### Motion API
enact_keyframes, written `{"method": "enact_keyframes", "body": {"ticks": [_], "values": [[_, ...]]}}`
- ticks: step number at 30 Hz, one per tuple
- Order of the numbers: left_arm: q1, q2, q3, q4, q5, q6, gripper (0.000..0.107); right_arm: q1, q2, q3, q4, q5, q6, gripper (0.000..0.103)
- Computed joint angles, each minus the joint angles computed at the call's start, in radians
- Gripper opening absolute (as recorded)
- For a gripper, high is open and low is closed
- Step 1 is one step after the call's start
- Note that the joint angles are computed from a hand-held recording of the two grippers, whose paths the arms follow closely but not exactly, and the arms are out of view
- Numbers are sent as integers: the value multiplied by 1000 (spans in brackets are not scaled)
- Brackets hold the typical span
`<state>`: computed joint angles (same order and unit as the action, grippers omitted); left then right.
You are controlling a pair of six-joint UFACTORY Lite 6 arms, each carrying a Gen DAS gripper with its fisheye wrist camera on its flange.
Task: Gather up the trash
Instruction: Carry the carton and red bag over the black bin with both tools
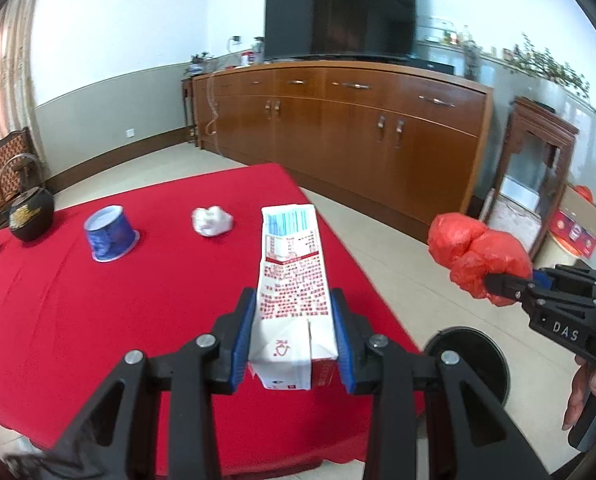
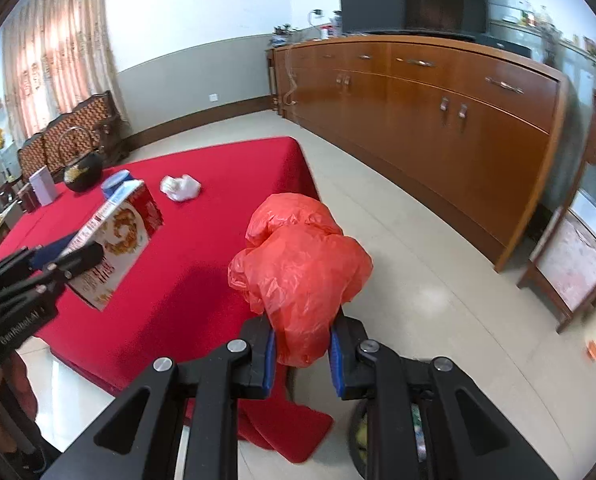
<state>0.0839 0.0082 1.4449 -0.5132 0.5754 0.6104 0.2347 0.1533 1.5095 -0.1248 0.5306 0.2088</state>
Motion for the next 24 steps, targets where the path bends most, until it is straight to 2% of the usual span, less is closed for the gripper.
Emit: {"method": "enact_keyframes", "body": {"ticks": [12, 20, 24], "values": [[-285, -105, -125, 215, -67, -256, 38, -236, -314, -372, 175, -39, -238, 23], [-482, -77, -166, 380, -115, -460, 38, -441, -394, -509, 352, -33, -488, 23], [-550, -44, -182, 426, -129, -527, 38, -536, -380, -550, 426, -27, -617, 23]]}}
